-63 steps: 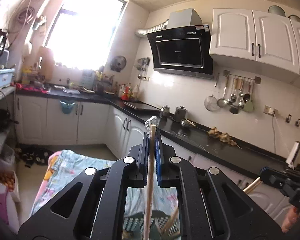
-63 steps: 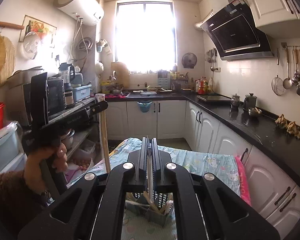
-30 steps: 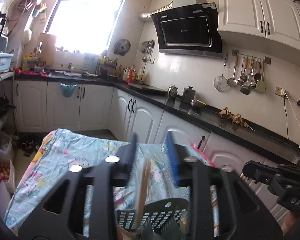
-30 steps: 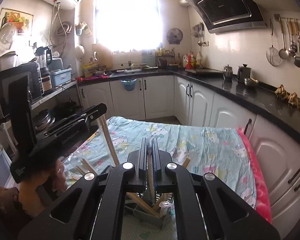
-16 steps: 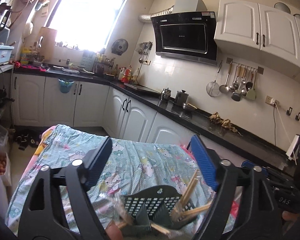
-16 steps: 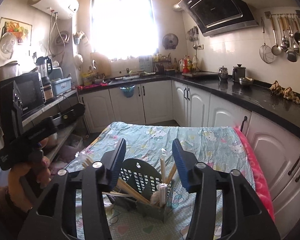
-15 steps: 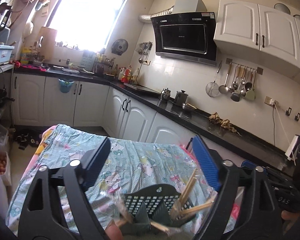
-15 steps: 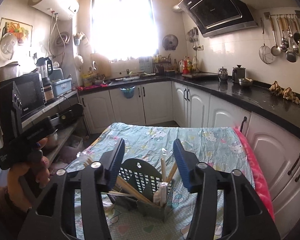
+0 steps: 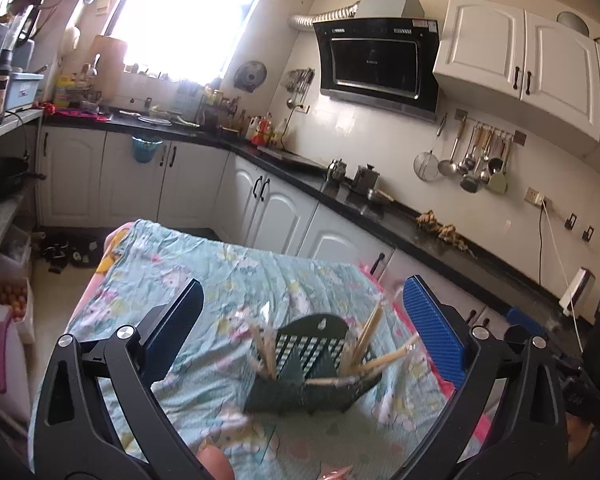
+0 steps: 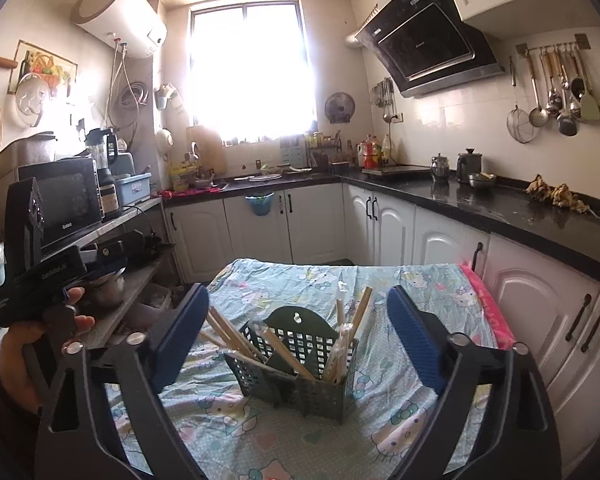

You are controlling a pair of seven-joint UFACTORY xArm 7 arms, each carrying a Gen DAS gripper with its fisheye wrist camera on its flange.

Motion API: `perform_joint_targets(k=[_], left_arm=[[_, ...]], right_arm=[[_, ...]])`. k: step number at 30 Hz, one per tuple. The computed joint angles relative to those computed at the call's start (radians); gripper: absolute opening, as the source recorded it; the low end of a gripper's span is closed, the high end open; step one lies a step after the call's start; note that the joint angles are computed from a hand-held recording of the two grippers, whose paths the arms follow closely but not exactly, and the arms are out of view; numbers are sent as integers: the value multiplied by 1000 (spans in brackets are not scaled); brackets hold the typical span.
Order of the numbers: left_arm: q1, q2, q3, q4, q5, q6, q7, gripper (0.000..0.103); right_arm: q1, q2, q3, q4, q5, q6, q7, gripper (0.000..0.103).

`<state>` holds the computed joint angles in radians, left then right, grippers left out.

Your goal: Organize utensils

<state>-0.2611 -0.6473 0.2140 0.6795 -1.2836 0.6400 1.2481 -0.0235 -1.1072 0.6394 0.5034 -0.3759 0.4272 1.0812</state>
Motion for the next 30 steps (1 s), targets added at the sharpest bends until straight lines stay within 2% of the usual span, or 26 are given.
perform_joint_targets(k=[6,12,15,24,30], left_arm=[[37,-61,-2,-72,101,8,-56,92],[39,-135,6,-169,220,-35,-98,92],[39,-159,9,-218,290,-58,-131,92],[-15,-220,24,-353,438,-161,-199,92],[-74,-278,68,-448,498,-262,-200,92]], right_arm=[[28,-46,57,-3,4,84,42,96],[105,-39,97,-35,15,168,91,96],[132,-23,125,-54,21,186,151,96],[187,92,211,-77,-32,258,295,96],[196,122,278,-118,-101,243,453,96]])
